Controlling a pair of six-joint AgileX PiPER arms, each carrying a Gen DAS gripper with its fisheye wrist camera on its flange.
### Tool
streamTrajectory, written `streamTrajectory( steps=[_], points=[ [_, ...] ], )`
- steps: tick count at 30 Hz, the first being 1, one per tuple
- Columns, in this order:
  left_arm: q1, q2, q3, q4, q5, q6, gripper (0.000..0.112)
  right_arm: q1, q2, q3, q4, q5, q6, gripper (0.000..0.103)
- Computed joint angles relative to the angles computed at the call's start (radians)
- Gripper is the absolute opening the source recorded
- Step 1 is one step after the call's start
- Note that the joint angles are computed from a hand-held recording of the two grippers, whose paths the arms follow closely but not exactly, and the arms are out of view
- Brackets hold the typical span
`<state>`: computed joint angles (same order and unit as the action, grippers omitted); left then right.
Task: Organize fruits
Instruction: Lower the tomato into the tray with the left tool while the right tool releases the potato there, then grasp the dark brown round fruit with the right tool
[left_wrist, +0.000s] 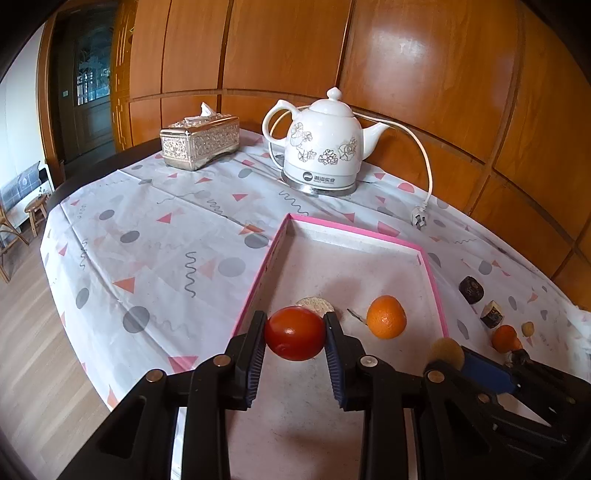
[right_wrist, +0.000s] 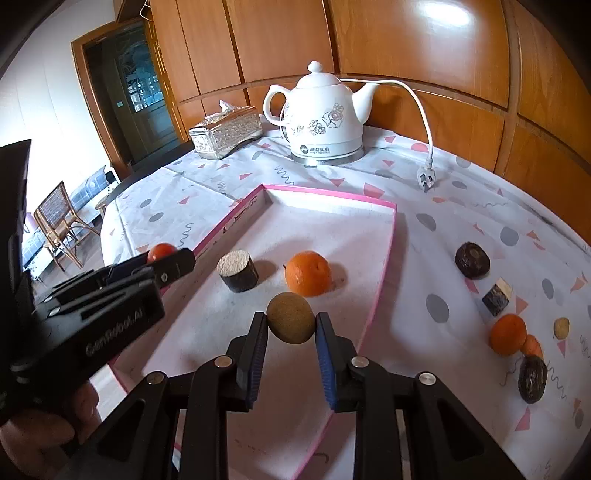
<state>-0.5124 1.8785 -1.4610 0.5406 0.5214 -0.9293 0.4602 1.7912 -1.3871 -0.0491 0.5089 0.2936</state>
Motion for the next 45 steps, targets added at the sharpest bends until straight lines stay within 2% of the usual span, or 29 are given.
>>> streamTrajectory(
  steps=[3,4,5,6,12,17,30,32,34,38,40,45],
  points=[
    [0.001,0.003,-0.004,-0.007,0.002,0.003,0.039,-0.003,0.018,-0.023,0.011,0.004,0.002,0.029],
    [0.002,0.003,-0.004,-0.010,0.003,0.005,0.044,-0.003,0.018,-0.021,0.006,0.001,0.011,0.035],
    [0.002,0.001,-0.002,-0.013,0.001,0.006,0.051,-0.003,0.017,-0.018,0.005,-0.001,0.017,0.037],
    [0.002,-0.002,0.002,-0.009,-0.001,-0.005,0.053,-0.005,0.014,-0.011,0.012,-0.006,0.017,0.037],
    [-0.007,-0.010,0.007,-0.052,-0.022,0.037,0.053,-0.017,-0.053,0.095,-0.080,-0.045,0.140,0.037],
    [-0.028,-0.017,0.004,-0.092,-0.041,0.093,0.053,-0.044,-0.134,0.211,-0.214,-0.078,0.310,0.037],
    [-0.120,0.037,-0.078,-0.306,-0.032,0.387,0.055,-0.270,-0.300,0.487,-0.285,-0.130,0.470,0.037],
    [-0.136,0.050,-0.097,-0.327,-0.028,0.420,0.060,-0.309,-0.308,0.510,-0.281,-0.139,0.467,0.039],
    [-0.158,0.073,-0.126,-0.347,-0.017,0.452,0.061,-0.351,-0.308,0.526,-0.270,-0.148,0.457,0.044],
    [-0.196,0.138,-0.218,-0.382,0.026,0.508,0.061,-0.412,-0.276,0.515,-0.191,-0.169,0.359,0.046],
    [-0.211,0.166,-0.259,-0.395,0.048,0.521,0.061,-0.426,-0.262,0.506,-0.167,-0.181,0.326,0.051],
    [-0.239,0.222,-0.336,-0.406,0.082,0.530,0.063,-0.440,-0.224,0.469,-0.100,-0.192,0.236,0.054]
  ],
)
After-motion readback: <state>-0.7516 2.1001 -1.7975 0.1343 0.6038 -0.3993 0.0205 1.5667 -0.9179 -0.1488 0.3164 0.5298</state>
